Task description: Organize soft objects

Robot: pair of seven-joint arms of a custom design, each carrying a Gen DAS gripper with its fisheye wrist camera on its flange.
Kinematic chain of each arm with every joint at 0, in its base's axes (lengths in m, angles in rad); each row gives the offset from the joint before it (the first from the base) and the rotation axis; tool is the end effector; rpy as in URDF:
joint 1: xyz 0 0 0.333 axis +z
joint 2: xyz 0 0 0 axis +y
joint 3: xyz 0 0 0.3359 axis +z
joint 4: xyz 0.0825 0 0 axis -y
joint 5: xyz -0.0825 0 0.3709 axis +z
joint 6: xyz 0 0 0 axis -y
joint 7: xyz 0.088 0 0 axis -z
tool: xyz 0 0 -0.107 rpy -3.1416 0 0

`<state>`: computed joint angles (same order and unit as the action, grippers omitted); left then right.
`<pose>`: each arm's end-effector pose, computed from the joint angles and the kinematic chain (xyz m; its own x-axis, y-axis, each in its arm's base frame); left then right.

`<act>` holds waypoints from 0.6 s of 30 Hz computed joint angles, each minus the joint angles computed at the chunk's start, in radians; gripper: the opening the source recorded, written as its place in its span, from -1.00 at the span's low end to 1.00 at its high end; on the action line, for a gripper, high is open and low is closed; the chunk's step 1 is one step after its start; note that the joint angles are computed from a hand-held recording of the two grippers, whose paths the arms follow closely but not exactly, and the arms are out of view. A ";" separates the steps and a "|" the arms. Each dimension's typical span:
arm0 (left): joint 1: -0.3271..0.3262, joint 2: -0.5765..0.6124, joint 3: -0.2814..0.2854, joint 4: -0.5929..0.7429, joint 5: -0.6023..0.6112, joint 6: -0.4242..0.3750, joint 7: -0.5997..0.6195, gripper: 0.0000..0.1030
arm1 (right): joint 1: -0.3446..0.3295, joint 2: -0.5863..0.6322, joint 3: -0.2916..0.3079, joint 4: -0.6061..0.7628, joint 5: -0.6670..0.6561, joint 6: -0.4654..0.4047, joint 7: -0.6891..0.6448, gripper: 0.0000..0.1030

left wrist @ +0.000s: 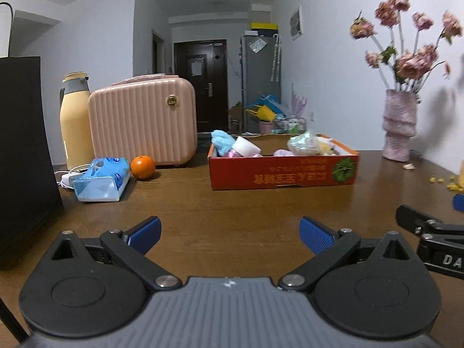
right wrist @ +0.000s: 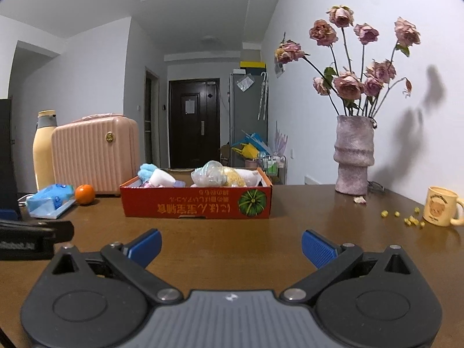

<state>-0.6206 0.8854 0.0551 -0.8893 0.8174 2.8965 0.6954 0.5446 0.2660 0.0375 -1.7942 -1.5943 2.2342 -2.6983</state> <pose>0.6578 -0.4970 0.5005 -0.3830 -0.9229 -0.0380 -0.3103 0.1673 -0.9358 0.5638 0.3324 0.4707 -0.3781 -0.9250 -0.0381 -0.2463 0.1401 -0.9590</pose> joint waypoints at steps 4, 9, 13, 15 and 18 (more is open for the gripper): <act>-0.025 -0.159 0.057 -0.244 0.106 0.107 -0.125 1.00 | 0.016 -0.063 0.027 -0.058 0.047 -0.034 -0.027 1.00; -0.105 -0.294 0.177 -0.410 0.347 0.166 -0.374 1.00 | 0.031 -0.147 0.079 -0.124 0.083 -0.100 -0.039 1.00; -0.176 -0.373 0.263 -0.485 0.590 0.191 -0.612 1.00 | 0.047 -0.189 0.121 -0.152 0.085 -0.160 -0.062 1.00; -0.185 -0.405 0.266 -0.514 0.676 0.197 -0.684 1.00 | 0.054 -0.207 0.137 -0.162 0.082 -0.178 -0.061 1.00; -0.188 -0.441 0.254 -0.543 0.790 0.187 -0.776 1.00 | 0.060 -0.225 0.157 -0.171 0.074 -0.201 -0.060 1.00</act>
<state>-0.8084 0.4442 0.3095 -1.4319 1.6079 3.0834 -0.0803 0.6047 0.0412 0.1947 -1.9651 -1.5207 2.0329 -2.7579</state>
